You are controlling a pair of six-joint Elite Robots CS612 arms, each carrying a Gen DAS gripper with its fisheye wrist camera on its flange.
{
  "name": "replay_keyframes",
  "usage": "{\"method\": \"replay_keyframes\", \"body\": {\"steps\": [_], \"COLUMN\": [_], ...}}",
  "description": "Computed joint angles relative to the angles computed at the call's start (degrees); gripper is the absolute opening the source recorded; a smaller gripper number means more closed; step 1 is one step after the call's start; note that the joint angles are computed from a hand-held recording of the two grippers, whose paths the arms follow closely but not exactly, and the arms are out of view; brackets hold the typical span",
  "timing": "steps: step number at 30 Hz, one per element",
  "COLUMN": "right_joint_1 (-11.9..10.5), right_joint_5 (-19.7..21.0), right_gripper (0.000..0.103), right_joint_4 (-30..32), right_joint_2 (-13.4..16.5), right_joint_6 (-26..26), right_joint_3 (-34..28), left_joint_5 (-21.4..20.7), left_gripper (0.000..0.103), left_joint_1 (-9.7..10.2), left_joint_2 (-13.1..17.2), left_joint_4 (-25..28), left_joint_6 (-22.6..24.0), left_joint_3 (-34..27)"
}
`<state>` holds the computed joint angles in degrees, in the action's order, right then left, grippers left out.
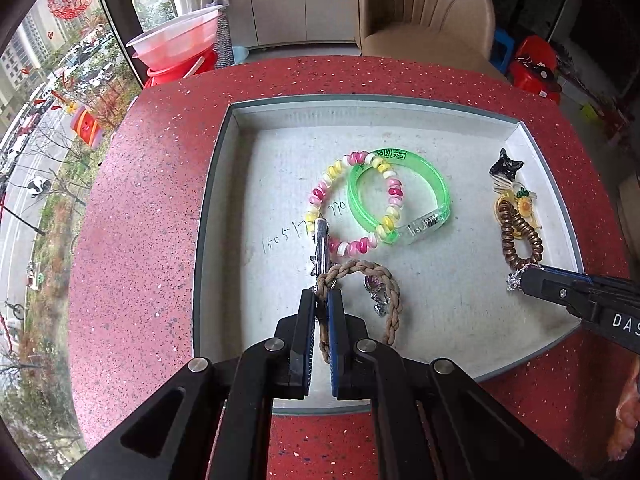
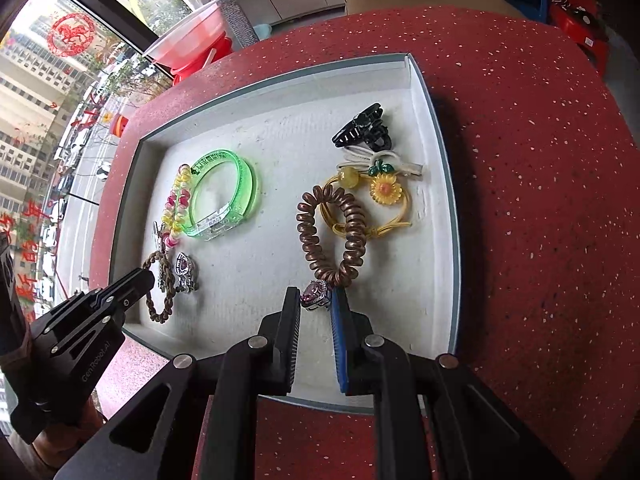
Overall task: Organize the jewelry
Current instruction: 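Carry the braided bracelet and brooch into the tray and open both grippers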
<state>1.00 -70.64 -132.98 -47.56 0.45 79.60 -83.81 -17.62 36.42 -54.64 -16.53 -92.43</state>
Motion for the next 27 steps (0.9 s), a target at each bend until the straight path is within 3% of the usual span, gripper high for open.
{"method": "replay_keyframes", "body": {"steps": [16,24,25,27], "right_joint_1": [0.19,-0.03,-0.12,-0.3], "right_joint_5": [-0.99,-0.69,-0.4,0.17], "right_gripper": [0.017,0.017,0.021,0.038], "right_joint_4": [0.85,2.9,2.95,2.35], "right_joint_2": [0.13,0.4,0.27,-0.02], "right_joint_6": [-2.78,-1.52,-1.43,-0.96], "right_joint_3": [-0.29,-0.58,-0.4,-0.02], "left_joint_5": [3.34,4.22,4.5,5.13], "left_gripper": [0.024,0.024,0.024,0.024], "left_joint_1": [-1.42,-1.86,-1.93,-2.12], "left_joint_2": [0.0,-0.45,-0.47,-0.42], "left_joint_4": [1.4,2.4,2.35,2.14], "left_joint_6": [0.93,0.12,0.0,-0.25], "left_joint_3": [0.88,1.02,0.98,0.76]}}
